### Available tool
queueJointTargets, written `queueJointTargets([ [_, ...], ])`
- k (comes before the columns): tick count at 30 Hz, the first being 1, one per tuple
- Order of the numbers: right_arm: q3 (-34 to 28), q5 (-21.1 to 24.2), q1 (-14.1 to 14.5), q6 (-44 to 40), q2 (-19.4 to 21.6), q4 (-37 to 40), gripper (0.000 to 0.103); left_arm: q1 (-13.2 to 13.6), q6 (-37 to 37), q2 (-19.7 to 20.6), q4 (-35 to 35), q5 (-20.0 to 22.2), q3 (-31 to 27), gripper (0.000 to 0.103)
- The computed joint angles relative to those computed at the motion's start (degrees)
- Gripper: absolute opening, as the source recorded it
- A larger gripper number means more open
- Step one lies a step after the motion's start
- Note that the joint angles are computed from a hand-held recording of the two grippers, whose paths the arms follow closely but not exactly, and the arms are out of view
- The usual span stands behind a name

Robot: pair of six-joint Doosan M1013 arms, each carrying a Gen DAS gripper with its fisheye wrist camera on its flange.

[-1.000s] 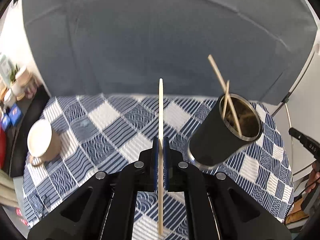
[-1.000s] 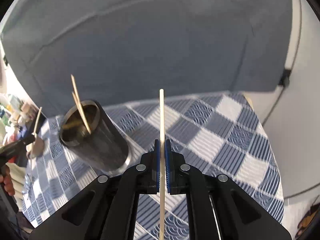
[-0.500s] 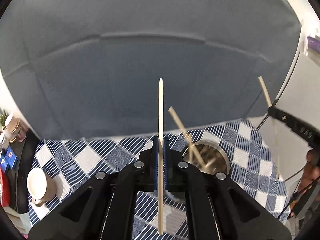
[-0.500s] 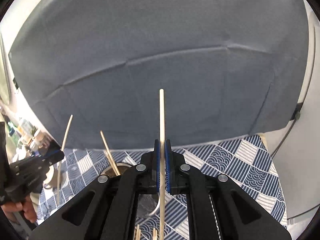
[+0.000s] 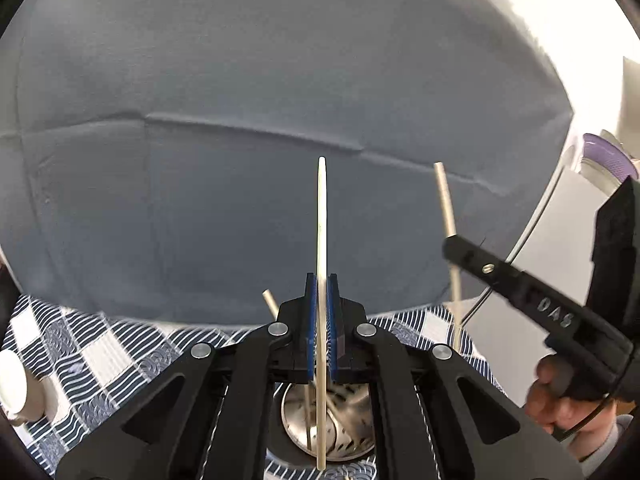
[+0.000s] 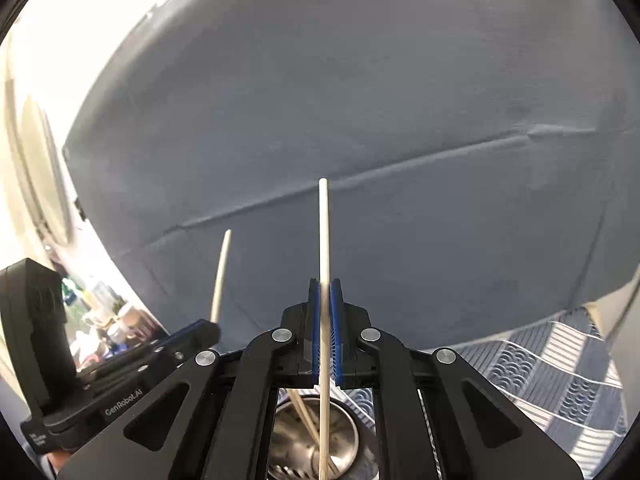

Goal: Organize utensils
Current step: 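Raise the right tool's stick over the black holder while the left tool carries its stick there, then open the right tool to drop its stick into the holder while the left tool releases its stick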

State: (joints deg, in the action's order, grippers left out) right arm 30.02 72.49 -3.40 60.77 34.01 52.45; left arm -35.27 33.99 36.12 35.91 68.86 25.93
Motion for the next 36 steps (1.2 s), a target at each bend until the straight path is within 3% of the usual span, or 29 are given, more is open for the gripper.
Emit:
queueJointTargets([
  [5,4.7,-1.7,0.2,-3.1,-0.9,4.5,0.005,-0.1,-4.3,-1.8,3.0,-5.2,5.7,0.005],
  [12,9.6,-2.7,1.0,-7.6,-1.7,4.7,0.005,-0.1,-9.8,-4.2,6.3,-11.0,13.5,0.005],
  [18,14.4,-3.6,1.4,-10.8,-3.0,4.0,0.005,-1.1,-13.0,-5.1,11.4,-10.5,17.9,0.005],
  [31,19.8,-4.3,1.1,-14.0,-5.7,1.7,0.007,-1.5,-14.9,-7.0,10.2,-11.7,21.4,0.005],
  [34,20.6,-5.4,0.9,-14.5,-6.4,1.1,0.008,-1.7,-14.9,-7.1,10.1,-10.4,21.4,0.006],
  [36,20.7,-5.5,0.7,-14.0,-6.7,1.1,0.009,-2.0,-14.4,-6.9,10.0,-9.2,20.9,0.011],
])
